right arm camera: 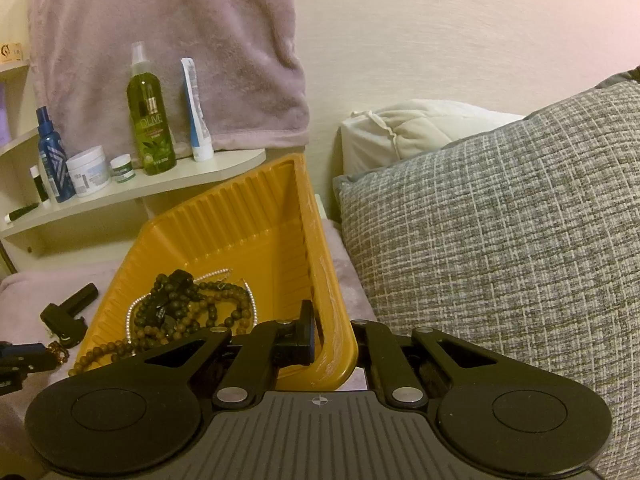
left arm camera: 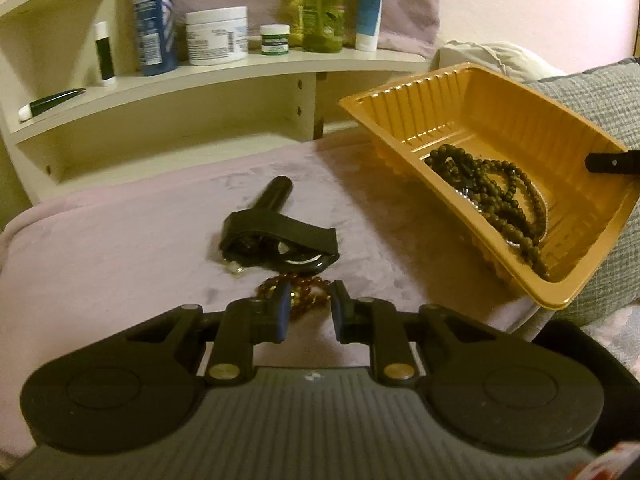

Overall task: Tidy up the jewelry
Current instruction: 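Grasp a reddish-brown bead bracelet with the left tool and lift it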

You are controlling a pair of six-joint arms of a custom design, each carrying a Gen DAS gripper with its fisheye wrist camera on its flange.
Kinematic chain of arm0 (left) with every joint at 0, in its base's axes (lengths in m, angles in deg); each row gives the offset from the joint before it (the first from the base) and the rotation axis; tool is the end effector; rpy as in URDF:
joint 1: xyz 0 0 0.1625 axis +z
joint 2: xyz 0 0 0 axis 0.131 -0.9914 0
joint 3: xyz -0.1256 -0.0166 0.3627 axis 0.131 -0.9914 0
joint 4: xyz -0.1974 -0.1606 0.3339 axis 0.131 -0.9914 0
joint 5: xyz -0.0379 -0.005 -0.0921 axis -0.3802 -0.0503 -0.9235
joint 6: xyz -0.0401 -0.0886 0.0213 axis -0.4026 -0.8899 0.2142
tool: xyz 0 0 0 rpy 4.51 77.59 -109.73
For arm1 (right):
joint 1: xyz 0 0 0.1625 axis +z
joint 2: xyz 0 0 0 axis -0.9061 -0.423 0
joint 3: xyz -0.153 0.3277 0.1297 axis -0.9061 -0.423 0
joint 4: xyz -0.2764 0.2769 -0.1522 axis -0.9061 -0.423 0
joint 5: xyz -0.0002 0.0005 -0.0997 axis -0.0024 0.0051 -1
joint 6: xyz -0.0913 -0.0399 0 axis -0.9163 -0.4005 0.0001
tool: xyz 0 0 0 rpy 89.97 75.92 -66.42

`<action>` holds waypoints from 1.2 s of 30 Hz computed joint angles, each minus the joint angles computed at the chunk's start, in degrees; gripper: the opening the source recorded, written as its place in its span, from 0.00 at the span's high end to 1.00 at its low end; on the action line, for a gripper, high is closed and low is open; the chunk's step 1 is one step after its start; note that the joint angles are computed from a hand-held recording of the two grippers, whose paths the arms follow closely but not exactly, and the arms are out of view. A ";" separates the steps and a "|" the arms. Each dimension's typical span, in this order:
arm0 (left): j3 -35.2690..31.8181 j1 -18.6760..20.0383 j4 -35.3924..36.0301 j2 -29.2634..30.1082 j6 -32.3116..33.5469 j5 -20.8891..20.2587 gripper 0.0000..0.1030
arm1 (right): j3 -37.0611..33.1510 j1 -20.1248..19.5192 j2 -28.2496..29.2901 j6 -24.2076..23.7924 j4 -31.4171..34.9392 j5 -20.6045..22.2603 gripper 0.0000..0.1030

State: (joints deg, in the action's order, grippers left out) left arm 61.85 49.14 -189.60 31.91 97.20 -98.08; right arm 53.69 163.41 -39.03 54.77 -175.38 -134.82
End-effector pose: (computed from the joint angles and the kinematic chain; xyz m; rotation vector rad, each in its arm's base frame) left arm -0.2636 -0.7226 0.1339 1.1961 2.3537 -0.6983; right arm 0.1547 -0.6013 0.3214 -0.0435 -2.0285 1.3014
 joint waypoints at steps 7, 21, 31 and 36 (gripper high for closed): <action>-0.04 -0.24 -1.56 0.99 3.98 2.01 0.88 | 0.29 -0.29 -0.29 0.31 0.30 0.06 0.94; 1.35 -0.89 -2.45 -2.01 5.32 1.86 0.96 | 0.37 -0.45 -0.44 0.31 0.40 0.18 0.94; -2.03 -1.19 -0.54 -3.04 3.86 -1.50 0.96 | 0.02 -0.22 -0.40 -0.05 0.53 0.30 0.94; -3.30 -1.75 -0.32 -3.05 4.13 -3.14 0.96 | -0.19 -0.09 -0.30 -0.18 0.61 0.22 0.94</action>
State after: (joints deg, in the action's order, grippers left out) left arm 58.55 47.39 -189.92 28.86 101.33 -101.22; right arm 53.50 163.32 -39.32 54.59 -174.77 -134.59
